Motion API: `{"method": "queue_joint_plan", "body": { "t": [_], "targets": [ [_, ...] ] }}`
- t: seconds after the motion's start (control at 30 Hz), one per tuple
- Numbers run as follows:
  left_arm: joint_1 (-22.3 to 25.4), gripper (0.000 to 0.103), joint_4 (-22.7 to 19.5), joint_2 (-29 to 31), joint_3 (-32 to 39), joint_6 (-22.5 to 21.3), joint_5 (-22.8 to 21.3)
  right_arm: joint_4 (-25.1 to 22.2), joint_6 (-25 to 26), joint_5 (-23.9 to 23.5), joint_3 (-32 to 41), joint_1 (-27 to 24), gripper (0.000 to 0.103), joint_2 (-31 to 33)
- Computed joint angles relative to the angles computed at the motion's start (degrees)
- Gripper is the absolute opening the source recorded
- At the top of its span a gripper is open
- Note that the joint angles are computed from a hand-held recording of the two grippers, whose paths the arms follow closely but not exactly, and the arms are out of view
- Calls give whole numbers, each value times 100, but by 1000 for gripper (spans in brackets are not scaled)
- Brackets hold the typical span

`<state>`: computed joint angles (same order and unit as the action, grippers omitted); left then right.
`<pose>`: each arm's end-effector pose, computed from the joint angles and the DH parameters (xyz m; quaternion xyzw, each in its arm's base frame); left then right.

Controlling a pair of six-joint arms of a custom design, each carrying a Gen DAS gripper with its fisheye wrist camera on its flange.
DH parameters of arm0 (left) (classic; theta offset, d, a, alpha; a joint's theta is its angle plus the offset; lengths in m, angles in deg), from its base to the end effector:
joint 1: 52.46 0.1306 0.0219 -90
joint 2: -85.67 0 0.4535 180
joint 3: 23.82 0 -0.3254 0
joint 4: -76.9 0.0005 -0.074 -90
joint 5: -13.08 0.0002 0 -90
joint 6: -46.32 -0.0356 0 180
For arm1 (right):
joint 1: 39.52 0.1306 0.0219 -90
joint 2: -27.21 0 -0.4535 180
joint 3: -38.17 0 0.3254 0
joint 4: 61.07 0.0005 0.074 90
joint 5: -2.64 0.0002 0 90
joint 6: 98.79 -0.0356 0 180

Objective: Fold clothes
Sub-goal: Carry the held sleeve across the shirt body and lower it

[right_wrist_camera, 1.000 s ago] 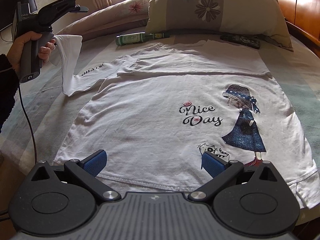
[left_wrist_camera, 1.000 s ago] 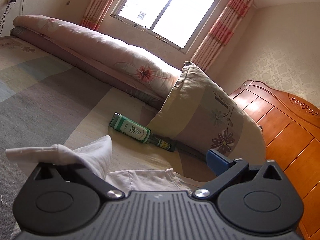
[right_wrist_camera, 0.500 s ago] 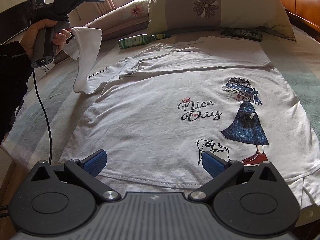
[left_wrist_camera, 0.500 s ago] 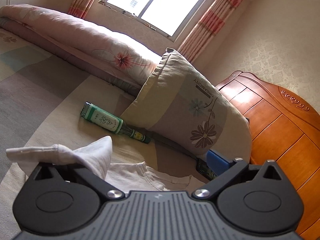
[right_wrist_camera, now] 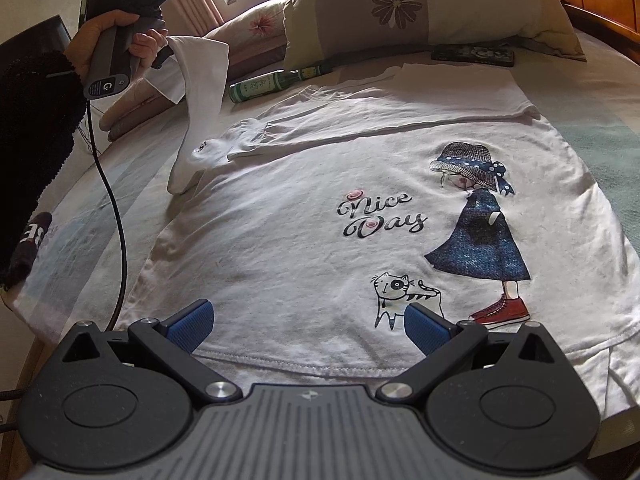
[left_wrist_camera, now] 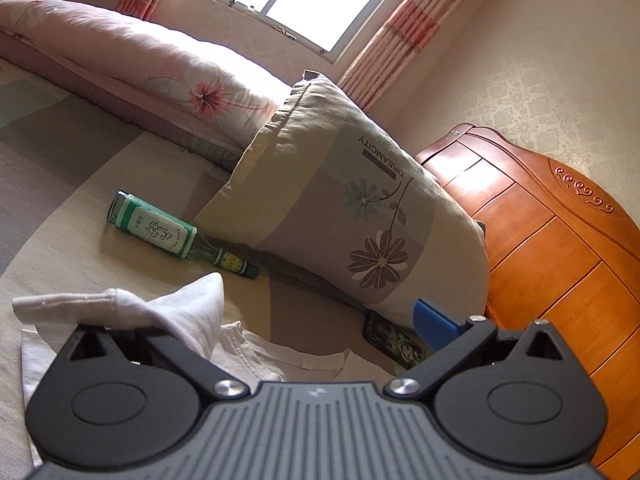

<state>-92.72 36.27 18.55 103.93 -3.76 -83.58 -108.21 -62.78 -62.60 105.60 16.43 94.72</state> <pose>0.4687 -0.3922 0.5842 -0.0284 0.8456 -0.3042 0.4378 0.1504 0.1951 0.4710 0.0626 0.9107 0.1771 0.3679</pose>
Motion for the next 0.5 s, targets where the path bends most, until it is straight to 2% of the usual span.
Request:
{"method": "queue_joint_plan", "body": {
  "t": [0.5],
  "targets": [
    [-277,102,-740,928,1620,-82,166,305,-54,-177,-246,-158,103,-133]
  ]
}}
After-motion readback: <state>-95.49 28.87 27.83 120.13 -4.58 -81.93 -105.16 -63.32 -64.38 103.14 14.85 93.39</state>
